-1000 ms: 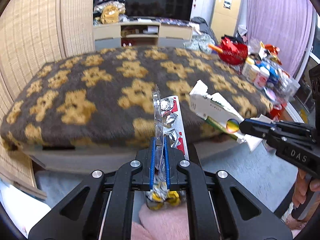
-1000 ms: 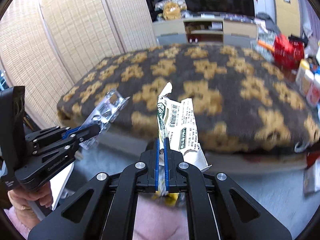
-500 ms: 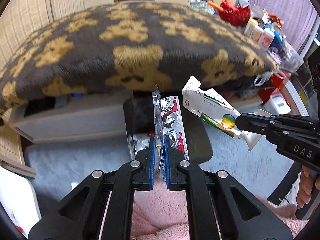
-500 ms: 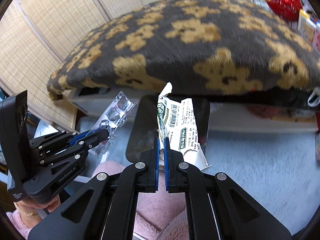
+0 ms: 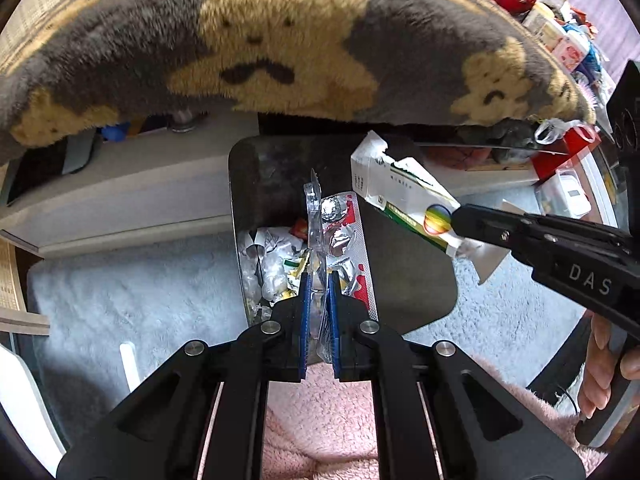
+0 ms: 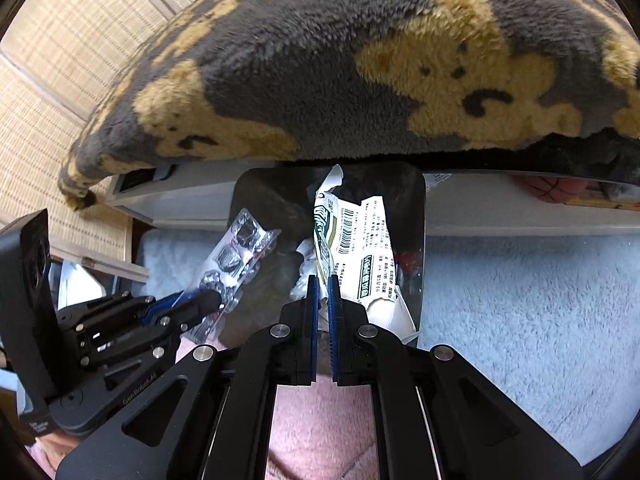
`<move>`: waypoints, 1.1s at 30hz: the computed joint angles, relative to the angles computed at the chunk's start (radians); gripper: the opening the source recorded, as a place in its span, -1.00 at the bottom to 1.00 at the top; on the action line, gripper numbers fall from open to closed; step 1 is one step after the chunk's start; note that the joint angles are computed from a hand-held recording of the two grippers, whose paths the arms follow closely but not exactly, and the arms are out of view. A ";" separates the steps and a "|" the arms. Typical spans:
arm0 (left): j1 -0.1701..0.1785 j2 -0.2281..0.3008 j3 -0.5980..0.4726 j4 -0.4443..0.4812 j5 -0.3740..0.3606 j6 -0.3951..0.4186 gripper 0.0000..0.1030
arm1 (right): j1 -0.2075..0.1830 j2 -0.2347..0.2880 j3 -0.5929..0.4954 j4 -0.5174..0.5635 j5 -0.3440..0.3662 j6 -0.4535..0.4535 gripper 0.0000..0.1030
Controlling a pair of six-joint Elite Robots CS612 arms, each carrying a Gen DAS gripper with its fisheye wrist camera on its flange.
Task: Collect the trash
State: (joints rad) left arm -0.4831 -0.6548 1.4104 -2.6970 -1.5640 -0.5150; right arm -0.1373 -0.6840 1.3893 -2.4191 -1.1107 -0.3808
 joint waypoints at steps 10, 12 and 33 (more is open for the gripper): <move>0.018 0.027 -0.041 0.044 -0.019 -0.016 -0.46 | 0.022 0.039 -0.062 -0.007 -0.068 0.024 -0.42; 0.017 0.024 -0.040 0.044 -0.005 -0.016 -0.36 | 0.019 0.041 -0.064 -0.022 -0.064 0.036 0.04; -0.024 -0.154 0.091 -0.228 0.304 0.031 0.84 | -0.031 -0.093 0.041 -0.448 -0.014 0.109 0.93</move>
State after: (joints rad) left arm -0.5067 -0.8083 1.5011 -2.9248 -1.2601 -0.4839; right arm -0.1685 -0.7773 1.4299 -2.8669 -1.1248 -0.2721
